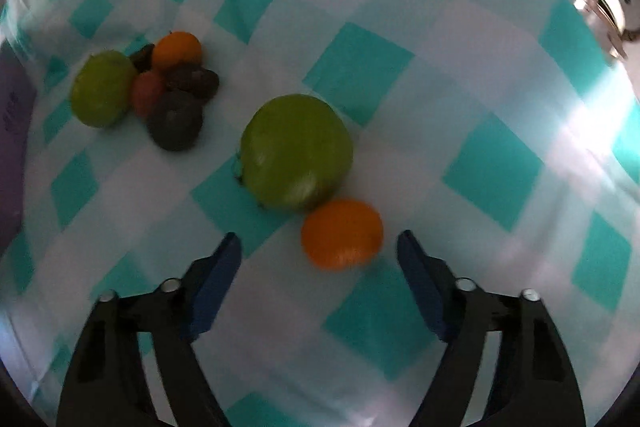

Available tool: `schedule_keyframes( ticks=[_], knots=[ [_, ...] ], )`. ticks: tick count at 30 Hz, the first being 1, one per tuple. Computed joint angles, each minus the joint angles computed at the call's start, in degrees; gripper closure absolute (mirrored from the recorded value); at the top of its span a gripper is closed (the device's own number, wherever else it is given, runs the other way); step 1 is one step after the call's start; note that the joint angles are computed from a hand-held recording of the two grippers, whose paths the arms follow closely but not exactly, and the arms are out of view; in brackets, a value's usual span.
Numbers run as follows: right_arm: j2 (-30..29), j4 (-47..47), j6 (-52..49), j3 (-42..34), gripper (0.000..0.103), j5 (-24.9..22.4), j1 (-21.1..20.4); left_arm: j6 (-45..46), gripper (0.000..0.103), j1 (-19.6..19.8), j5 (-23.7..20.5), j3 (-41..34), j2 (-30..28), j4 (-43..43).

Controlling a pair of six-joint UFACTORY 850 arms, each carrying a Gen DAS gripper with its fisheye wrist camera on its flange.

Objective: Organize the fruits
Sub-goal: 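Grasp the orange with the right tool while the left tool grasps the green tomato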

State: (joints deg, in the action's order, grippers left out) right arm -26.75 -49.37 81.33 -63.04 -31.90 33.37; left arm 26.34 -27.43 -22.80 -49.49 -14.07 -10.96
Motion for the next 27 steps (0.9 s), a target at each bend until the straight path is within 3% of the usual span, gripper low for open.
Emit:
schedule_keyframes(
  ticks=[3,5,7,13,16,23,24,26,27],
  knots=[
    [0.88,-4.0,4.18,2.09,0.051,2.39,-0.66,-0.87,0.002,0.28,-0.47,-1.52,-1.28,0.22],
    [2.42,-8.84,10.0,4.25,0.061,2.94,-0.42,0.11,0.008,0.35,-0.95,-3.71,-3.25,-1.48],
    [4.76,-12.84,16.88,7.14,0.061,4.26,-0.26,1.59,0.009,-0.14,-1.3,-6.93,-6.01,-3.32],
    [12.4,-17.58,34.63,15.6,0.061,0.11,4.43,7.38,0.009,-3.21,1.18,-18.5,-14.7,-8.57],
    [15.91,-16.44,37.67,18.88,0.061,-2.45,8.63,9.19,0.009,-5.13,3.22,-25.07,-19.7,-9.07],
    [18.64,-13.73,41.11,22.37,0.061,-1.05,14.12,8.58,0.009,-8.48,4.54,-37.84,-29.27,-6.04],
    [18.63,-13.59,41.68,22.56,0.061,-0.92,14.55,7.72,0.01,-8.73,4.33,-39.12,-30.34,-4.9],
    [18.19,-14.44,43.43,22.47,0.061,-0.84,15.19,8.98,0.026,-8.87,2.15,-41.93,-32.72,-5.24],
    [18.28,-14.89,43.96,22.63,0.061,-0.73,15.52,10.83,0.029,-8.68,0.79,-42.55,-33.24,-7.17]
  ],
)
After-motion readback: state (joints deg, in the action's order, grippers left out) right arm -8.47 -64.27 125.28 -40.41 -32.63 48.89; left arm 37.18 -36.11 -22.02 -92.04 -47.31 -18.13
